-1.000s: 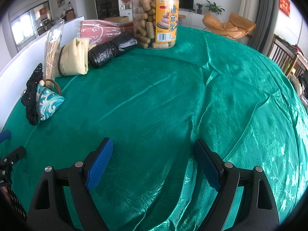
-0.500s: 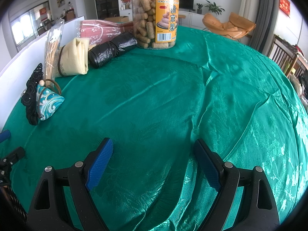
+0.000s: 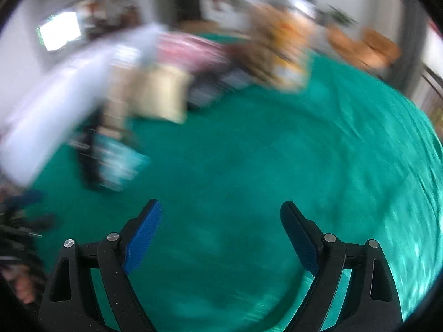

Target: Organize soft objects

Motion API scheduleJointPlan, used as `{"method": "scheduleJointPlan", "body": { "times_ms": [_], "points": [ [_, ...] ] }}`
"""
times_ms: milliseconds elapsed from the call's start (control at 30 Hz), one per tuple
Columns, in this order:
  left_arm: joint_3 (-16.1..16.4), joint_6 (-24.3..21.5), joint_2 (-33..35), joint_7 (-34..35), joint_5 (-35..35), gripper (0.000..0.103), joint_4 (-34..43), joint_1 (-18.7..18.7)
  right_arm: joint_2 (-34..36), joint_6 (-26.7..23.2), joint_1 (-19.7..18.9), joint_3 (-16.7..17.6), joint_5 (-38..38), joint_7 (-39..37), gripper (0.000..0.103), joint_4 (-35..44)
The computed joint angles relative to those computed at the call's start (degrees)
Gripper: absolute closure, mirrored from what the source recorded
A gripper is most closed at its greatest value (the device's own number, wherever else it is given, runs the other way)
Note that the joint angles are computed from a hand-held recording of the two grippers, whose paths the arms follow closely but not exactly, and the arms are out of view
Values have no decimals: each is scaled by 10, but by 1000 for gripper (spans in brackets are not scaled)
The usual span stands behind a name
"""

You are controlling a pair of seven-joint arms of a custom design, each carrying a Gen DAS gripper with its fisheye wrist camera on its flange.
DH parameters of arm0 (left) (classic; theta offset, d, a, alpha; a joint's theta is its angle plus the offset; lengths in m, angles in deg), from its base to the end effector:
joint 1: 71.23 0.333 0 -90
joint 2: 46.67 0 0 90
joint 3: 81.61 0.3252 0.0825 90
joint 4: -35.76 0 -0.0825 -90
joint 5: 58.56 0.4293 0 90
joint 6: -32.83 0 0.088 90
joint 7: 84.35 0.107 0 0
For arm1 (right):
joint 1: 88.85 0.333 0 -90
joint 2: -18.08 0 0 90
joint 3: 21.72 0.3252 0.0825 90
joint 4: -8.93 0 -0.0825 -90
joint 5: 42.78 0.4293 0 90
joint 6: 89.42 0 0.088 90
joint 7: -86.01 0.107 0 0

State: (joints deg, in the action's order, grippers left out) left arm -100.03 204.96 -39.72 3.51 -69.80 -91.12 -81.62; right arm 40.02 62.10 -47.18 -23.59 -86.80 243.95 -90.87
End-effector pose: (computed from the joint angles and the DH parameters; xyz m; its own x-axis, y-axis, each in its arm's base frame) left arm 0.5535 -0.2846 0.3809 -0.3209 -0.9255 0.2012 -0.7900 0.1443 -0.5959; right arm 0.5492 0.4846 0.3926 0.1179 -0.9925 -0.0336 -0.7476 -0.0664 -0.6608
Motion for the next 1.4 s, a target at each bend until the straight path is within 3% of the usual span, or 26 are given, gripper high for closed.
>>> {"method": "scheduleJointPlan", "body": {
  "times_ms": [67,100,133,200,233,300,467,600,667,767,833,1000,1067,1167,1233,1267,1333,1367,1400],
  "points": [
    [-1,6,0,1,-3,0,-2,1,50,-17,-10,23,33,-113,14,72],
    [3,8,1,-8,7,0,-3,-3,85,-49,-16,37,66,-183,15,122],
    [8,9,0,-19,23,0,-4,-7,110,-70,-14,40,83,-222,16,157],
    [26,9,0,-57,76,0,-6,-22,142,-56,-12,36,99,-263,17,198],
    [34,7,0,-76,102,0,-5,-28,151,-52,-9,31,108,-270,27,209],
    [49,2,1,-116,158,0,-4,-39,167,-72,-19,41,159,-302,61,239],
    [56,-8,4,-168,227,0,3,-42,122,-102,12,2,177,-312,61,183],
    [64,-13,7,-207,273,0,8,-47,34,-118,34,-27,127,-225,61,62],
    [71,-20,10,-233,306,0,14,-52,1,-132,37,-31,89,-177,56,18],
    [71,-24,13,-253,330,0,19,-52,-43,-117,22,-20,65,-121,31,-43],
    [67,-23,13,-254,330,0,19,-48,-63,-106,14,-12,52,-78,31,-72],
    [73,-24,14,-280,362,0,19,-54,-72,-105,11,0,-43,43,31,-59],
    [78,-24,13,-300,383,0,19,-58,-58,-138,9,9,-70,55,31,-25],
    [75,-23,14,-306,389,0,19,-55,10,-243,-11,32,-56,-14,31,82],
    [73,-24,14,-305,388,0,20,-52,81,-320,-3,31,-27,-109,31,182],
    [72,-24,14,-305,388,0,19,-52,111,-334,-4,34,-6,-154,31,223],
    [71,-24,13,-305,388,0,19,-51,143,-323,8,19,46,-215,31,263],
    [69,-24,13,-302,384,0,18,-50,138,-280,-4,31,64,-218,31,253],
    [68,-23,12,-301,383,0,17,-49,118,-207,-36,61,111,-210,31,223]
  ]
}}
